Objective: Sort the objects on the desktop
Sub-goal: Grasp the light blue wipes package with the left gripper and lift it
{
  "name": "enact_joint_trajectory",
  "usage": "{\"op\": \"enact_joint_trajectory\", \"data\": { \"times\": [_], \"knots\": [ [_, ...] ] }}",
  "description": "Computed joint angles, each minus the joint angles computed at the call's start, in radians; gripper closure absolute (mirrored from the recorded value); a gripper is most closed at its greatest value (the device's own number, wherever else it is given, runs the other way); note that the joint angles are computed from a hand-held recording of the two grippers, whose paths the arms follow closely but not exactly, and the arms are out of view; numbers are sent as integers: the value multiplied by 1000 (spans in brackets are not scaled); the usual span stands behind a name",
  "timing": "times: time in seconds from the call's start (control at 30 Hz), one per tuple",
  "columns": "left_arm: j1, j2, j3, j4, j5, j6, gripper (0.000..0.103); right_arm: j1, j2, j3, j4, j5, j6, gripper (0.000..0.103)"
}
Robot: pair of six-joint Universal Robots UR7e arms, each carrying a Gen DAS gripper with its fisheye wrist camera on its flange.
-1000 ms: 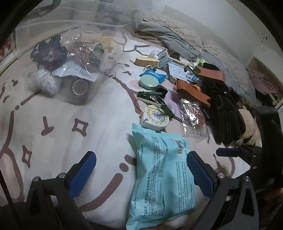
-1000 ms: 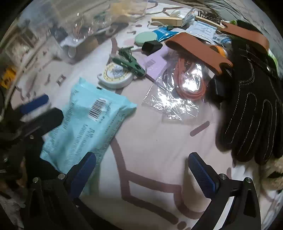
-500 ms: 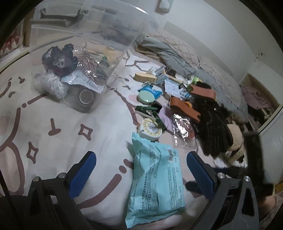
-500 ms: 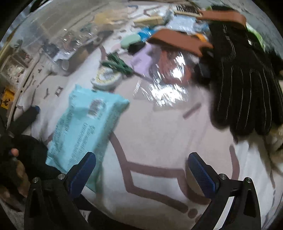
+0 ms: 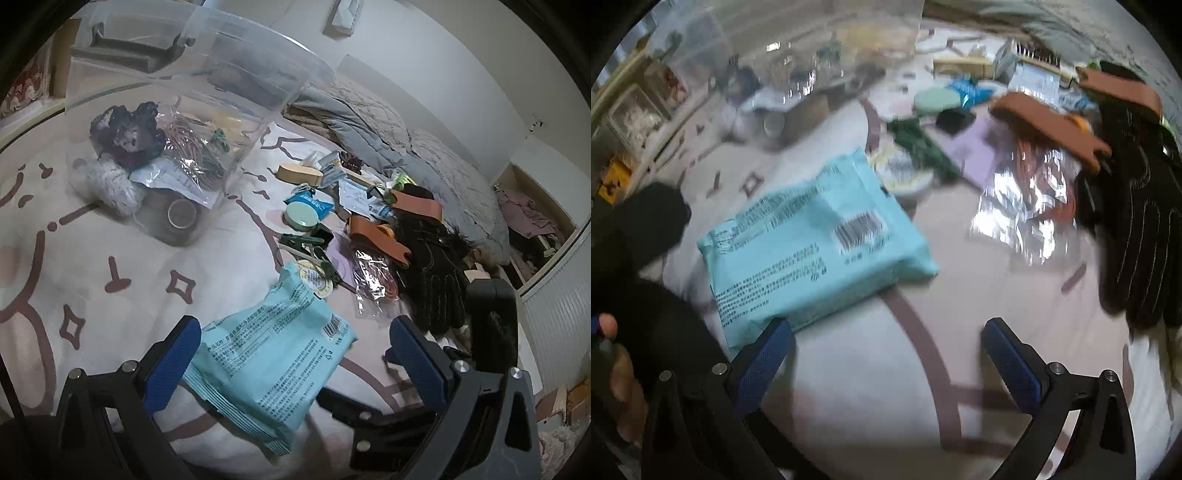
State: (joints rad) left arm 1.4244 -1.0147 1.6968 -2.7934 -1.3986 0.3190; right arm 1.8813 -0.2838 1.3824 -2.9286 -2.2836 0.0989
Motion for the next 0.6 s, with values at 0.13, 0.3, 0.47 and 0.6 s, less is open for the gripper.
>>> {"op": "enact_joint_trajectory", "data": {
  "times": [0.13,0.3,0.47,0.6],
  "knots": [
    [-11,19,-37,49,15,52,0,-9,-25,57,-118,-8,11,0],
    [-35,58,-89,140,31,138,0,-40,-84,128,-255,-10,52,0],
    [-42,93,-135,239,71,165,0,-66,-93,126,-361,-5,-7,0],
    [-50,117,-174,316,125,208,0,-90,-97,111,-422,22,-77,0]
  ]
}}
